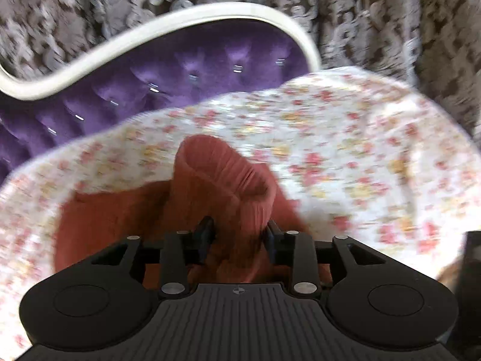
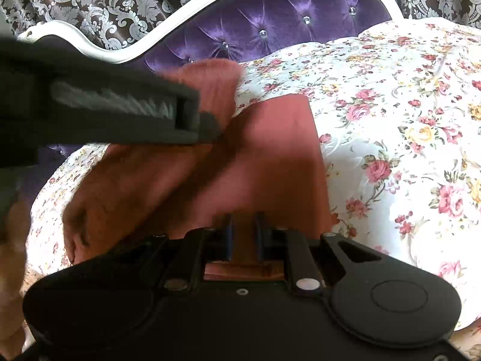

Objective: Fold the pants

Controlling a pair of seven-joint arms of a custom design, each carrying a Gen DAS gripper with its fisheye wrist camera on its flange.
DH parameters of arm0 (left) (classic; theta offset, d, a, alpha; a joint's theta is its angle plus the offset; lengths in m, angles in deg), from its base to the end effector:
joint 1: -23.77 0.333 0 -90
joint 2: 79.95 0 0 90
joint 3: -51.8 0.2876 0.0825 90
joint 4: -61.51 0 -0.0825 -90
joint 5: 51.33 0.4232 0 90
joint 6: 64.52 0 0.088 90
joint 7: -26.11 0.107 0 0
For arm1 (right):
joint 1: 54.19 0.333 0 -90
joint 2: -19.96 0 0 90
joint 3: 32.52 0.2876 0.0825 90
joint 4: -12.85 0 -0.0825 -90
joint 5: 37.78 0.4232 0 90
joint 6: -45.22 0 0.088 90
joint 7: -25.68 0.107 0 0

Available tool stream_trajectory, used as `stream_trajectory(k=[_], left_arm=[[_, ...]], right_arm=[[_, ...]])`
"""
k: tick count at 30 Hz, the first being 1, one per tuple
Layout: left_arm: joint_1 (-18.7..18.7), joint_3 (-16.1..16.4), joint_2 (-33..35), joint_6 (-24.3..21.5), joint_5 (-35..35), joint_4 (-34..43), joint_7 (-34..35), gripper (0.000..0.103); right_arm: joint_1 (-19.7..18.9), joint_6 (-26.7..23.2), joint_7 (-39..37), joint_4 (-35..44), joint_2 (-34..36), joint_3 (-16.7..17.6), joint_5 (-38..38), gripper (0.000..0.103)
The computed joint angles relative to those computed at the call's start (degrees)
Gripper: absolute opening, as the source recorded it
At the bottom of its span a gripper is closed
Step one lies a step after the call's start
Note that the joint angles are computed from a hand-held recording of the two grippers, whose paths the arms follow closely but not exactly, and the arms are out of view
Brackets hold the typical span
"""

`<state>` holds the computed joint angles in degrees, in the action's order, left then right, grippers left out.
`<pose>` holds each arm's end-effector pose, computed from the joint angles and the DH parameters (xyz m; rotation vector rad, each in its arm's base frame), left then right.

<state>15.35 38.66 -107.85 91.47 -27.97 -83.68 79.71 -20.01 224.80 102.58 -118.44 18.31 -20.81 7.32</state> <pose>0.4484 -0.1947 0.4663 -1.7125 1.8379 -0.6575 0.4443 0.3700 0.3952 -1.7917 1.3953 -0.1126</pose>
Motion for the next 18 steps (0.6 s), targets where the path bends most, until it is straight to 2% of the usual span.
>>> stream_trajectory(k=[3,5,7,9,11,15,17,18], left_arm=[[-4.5,4.1,-0.9,1.6,-6.6,-0.8,4.0,0.036],[-7.5,7.1,-2.9,3.2,-11.0,-2.4,8.2,0.036],[-7.9,8.2,-6.1,5.6,-13.4,-4.9,10.1,0.037],[-5.4,7.1,-9.4,7.4,-13.3,-7.3,8.9,0.040],[-1.0,5.3,-12.5,7.9,-12.0,-9.5,6.1,0.048],[7.9,1.9,-14.2,3.3,-6.9,-10.7,1.1,0.048],[8.6,3.2,-13.3,1.9,-5.6,-11.4,1.3,0.048],[8.4,4.1,-12.5,1.1,-5.6,-11.7,1.8,0.048]], right_arm=[[0.8,-1.3,-8.5,1.5,0.2,-0.6,11.4,0.021],[0.4,-2.4,-10.9,1.8,0.2,-0.6,14.2,0.018],[-0.1,-3.3,-11.1,1.9,0.1,-0.5,13.7,0.018],[-0.7,-4.4,-9.0,1.8,-0.1,-0.5,10.7,0.018],[-1.2,-5.4,-6.7,2.0,-0.1,-0.6,7.7,0.019],[-2.1,-6.0,-1.1,0.8,-1.4,-0.6,0.7,0.026],[-2.7,-6.2,2.8,-0.2,-2.5,-0.6,-4.3,0.027],[-2.9,-6.1,4.1,-0.7,-3.1,-0.6,-6.1,0.032]])
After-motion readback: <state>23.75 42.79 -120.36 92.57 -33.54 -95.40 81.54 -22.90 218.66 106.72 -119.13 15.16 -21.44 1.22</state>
